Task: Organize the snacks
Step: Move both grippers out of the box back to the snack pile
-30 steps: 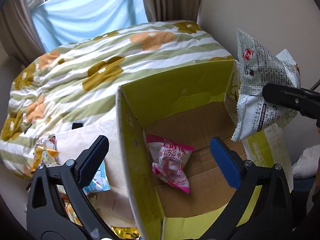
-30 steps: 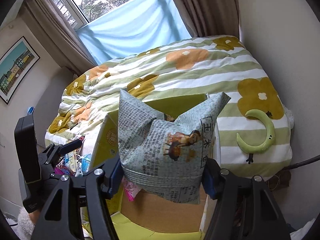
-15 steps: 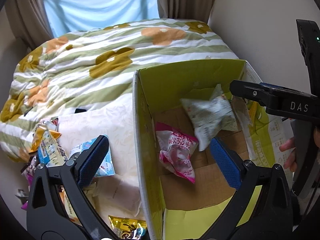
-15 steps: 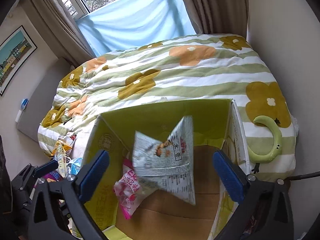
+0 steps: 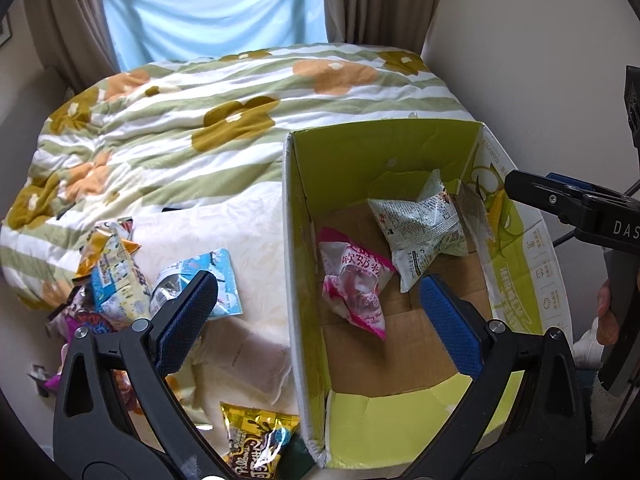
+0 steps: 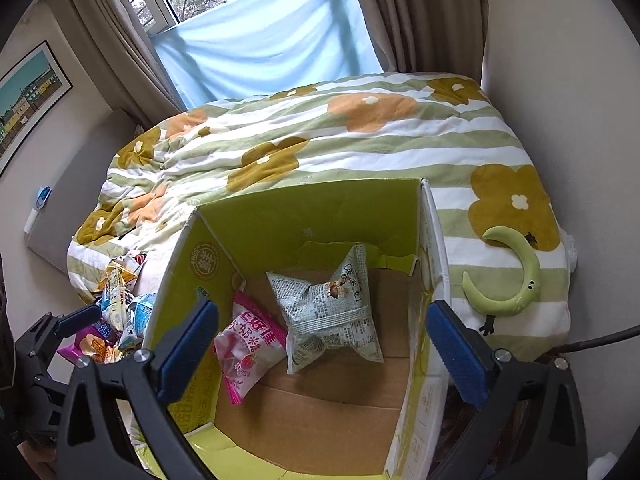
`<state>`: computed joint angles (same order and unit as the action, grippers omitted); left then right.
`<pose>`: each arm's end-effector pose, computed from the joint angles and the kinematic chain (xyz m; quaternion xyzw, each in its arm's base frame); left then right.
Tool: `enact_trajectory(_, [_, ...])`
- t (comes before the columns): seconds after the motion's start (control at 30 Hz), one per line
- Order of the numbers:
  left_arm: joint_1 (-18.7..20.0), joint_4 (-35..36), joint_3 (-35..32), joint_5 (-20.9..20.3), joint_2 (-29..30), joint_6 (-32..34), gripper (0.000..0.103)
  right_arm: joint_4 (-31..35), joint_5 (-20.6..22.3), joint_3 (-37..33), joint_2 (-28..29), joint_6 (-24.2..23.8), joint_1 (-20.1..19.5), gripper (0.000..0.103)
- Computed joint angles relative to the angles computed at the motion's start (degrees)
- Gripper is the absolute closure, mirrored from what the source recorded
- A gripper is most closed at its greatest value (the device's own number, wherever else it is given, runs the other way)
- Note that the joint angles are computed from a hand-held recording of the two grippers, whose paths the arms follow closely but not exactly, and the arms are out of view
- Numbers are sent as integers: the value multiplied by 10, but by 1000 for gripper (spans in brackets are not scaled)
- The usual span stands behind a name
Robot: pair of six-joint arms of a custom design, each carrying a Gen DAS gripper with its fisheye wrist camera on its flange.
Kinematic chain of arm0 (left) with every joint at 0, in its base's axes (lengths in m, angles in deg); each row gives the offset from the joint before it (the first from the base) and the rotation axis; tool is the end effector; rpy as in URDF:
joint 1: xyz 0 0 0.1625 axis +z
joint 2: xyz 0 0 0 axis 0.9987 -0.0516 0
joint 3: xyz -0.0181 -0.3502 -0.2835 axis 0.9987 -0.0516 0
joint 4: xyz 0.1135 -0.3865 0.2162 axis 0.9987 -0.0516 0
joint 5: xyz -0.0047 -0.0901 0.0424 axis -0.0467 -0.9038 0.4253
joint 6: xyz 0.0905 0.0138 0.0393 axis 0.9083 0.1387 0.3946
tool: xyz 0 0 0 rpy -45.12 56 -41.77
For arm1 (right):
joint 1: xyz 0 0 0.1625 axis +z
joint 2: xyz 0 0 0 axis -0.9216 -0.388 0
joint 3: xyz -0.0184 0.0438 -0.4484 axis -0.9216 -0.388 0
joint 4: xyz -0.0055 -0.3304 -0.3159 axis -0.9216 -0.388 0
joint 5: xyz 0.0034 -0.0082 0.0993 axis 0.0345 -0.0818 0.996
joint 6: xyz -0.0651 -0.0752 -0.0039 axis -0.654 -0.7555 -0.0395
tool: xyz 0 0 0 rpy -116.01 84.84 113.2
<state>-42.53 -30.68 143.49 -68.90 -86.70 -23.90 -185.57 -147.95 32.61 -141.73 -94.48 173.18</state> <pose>-0.4195 -0.7014 0.2270 0.1909 0.8971 -0.2146 0.3356 0.2895 -0.7145 0.3377 0.0972 -0.9275 0.2723 0.2369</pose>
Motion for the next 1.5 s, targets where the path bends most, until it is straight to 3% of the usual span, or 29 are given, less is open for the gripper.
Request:
enact_trajectory(0.17, [-13, -9, 44, 3, -54, -15, 2, -51, -7, 43, -28, -7, 27, 0])
enact_trajectory(0.47, [-30, -22, 165, 12, -190, -22, 2, -109, -40, 121, -52, 52, 95, 0])
enact_trajectory(0.77, [-27, 14, 255, -22, -301, 0, 2, -143, -126, 174, -30, 164, 171, 0])
enact_trajectory(0.97, [-18, 15, 311, -35, -369, 21, 2, -148, -149, 208, -12, 246, 205, 0])
enact_trajectory(1.23, [8, 11, 364, -21, -431, 39, 2, -148, -123, 220, 36, 324, 212, 0])
enact_trajectory(1.5, [54, -67, 363, 8, -408, 93, 2, -147, -97, 198, 89, 342, 191, 0])
